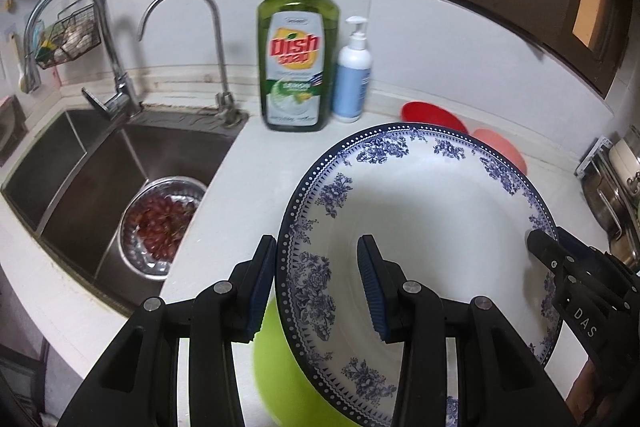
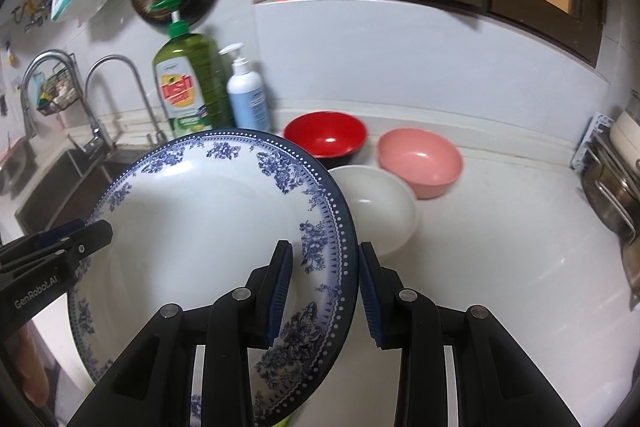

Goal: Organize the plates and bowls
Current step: 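Carry the blue-patterned plate with both grippers over the green plate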

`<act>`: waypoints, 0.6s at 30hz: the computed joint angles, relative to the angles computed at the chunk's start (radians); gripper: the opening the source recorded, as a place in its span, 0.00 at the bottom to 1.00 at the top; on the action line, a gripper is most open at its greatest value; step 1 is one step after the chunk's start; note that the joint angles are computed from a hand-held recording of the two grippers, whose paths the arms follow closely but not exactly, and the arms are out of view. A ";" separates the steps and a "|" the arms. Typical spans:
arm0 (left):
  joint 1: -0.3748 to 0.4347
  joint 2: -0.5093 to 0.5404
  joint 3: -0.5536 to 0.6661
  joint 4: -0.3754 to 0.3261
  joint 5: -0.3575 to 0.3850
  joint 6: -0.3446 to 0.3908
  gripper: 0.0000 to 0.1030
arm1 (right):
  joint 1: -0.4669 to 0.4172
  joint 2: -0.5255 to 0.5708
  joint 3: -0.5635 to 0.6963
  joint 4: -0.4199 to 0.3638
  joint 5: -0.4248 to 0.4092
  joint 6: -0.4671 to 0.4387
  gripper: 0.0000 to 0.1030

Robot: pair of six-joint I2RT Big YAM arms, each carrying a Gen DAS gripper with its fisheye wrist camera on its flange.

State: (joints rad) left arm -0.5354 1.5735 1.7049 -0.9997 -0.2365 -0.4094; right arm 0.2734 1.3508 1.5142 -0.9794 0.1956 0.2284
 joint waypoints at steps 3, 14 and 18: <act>0.014 -0.024 -0.040 0.003 0.010 0.000 0.40 | 0.030 0.001 -0.010 -0.006 0.010 0.028 0.33; 0.046 -0.052 -0.132 -0.015 0.050 0.019 0.40 | 0.087 0.021 -0.045 -0.046 0.005 0.101 0.33; 0.050 -0.039 -0.144 -0.029 0.082 0.018 0.40 | 0.092 0.025 -0.058 -0.061 0.007 0.110 0.33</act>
